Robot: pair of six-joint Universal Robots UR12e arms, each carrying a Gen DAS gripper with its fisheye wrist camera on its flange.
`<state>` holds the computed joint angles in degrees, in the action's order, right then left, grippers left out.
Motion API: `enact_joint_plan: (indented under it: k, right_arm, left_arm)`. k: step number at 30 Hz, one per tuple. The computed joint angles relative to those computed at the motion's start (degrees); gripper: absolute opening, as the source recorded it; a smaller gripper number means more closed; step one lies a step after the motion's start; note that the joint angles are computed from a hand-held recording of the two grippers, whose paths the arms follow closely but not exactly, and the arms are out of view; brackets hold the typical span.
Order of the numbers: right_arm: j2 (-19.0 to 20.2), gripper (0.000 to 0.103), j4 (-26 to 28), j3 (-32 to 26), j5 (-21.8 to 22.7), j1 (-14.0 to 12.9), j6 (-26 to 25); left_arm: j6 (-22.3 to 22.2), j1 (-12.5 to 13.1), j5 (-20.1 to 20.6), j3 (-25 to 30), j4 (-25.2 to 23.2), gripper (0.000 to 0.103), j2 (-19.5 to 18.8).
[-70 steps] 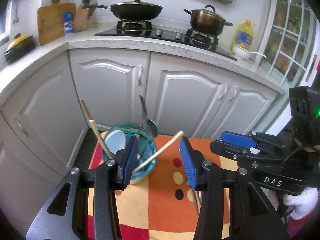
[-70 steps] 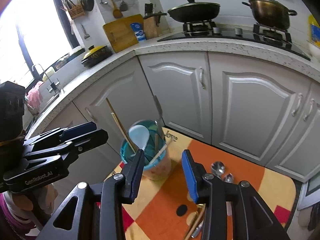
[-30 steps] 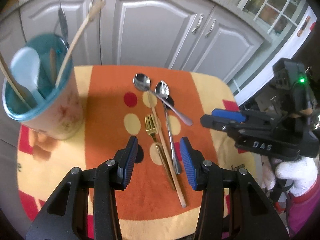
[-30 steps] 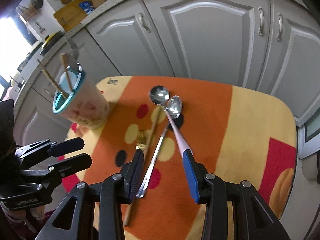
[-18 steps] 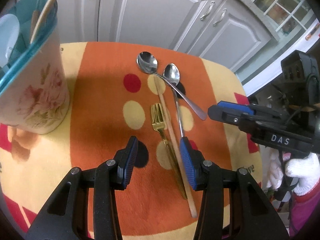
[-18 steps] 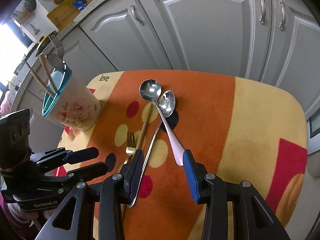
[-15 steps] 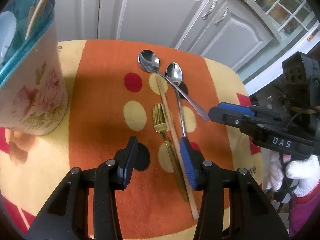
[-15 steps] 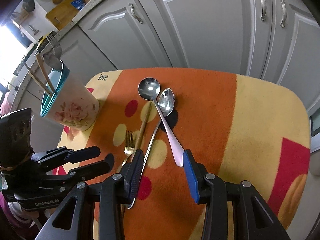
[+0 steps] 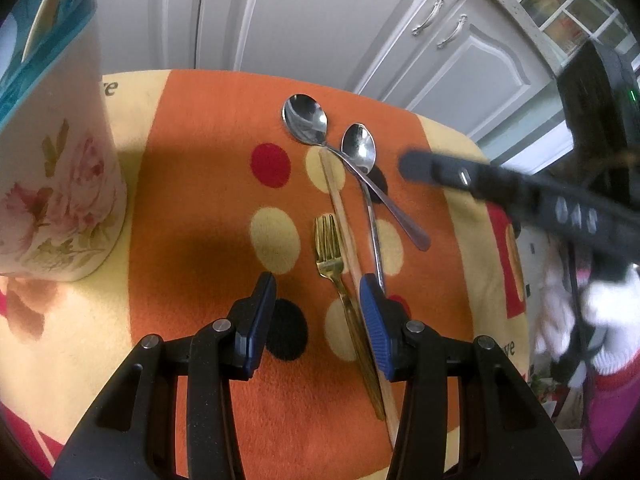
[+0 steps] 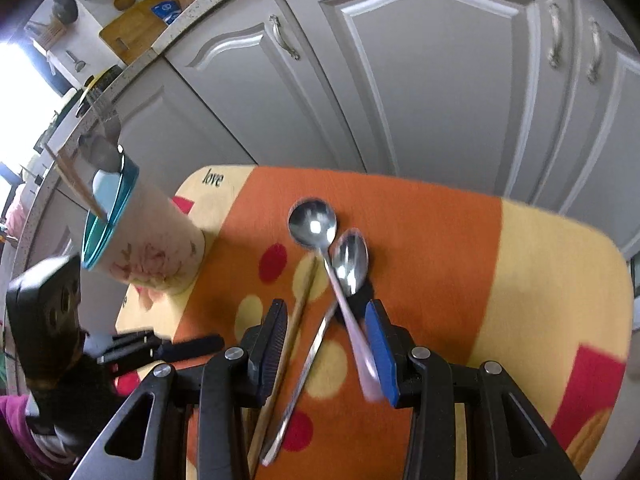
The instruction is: Organize utensils
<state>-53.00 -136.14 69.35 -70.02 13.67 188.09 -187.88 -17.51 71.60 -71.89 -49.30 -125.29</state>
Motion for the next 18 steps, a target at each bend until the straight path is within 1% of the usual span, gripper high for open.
enact_joint_plan:
  k: [4, 7, 11, 12, 16, 18]
  right_arm:
    - [2.72, 0.039, 1.12, -4.45, 0.27, 0.21, -1.52]
    - [5.12, 0.039, 3.48, -8.39, 0.14, 0.51, -4.4]
    - [8.3, 0.039, 8.11, -13.76, 0.53, 0.83, -9.96]
    - [9.18, 0.039, 9.64, -15.24, 1.24, 0.81, -11.58]
    - [11.34, 0.039, 13.84, -18.85, 3.4, 0.76, -17.6]
    - [12.27, 0.039, 16.05, -20.48, 3.49, 0.83, -20.27]
  left_arm:
    - [-0.43, 0.26, -0.8, 0.39, -0.59, 0.043, -0.29]
    - [-0.43, 0.32, -1.35, 0.37, -0.74, 0.043, -0.3]
    - [0.02, 0.31, -1.88, 0.69, -1.5, 0.043, -0.46]
    - [0.11, 0.38, -2.18, 0.87, -1.81, 0.043, -0.56]
    - [0.19, 0.53, -2.86, 1.62, -2.67, 0.043, -1.02]
    - [0.24, 0.63, -3.07, 2.07, -2.94, 0.043, -1.32]
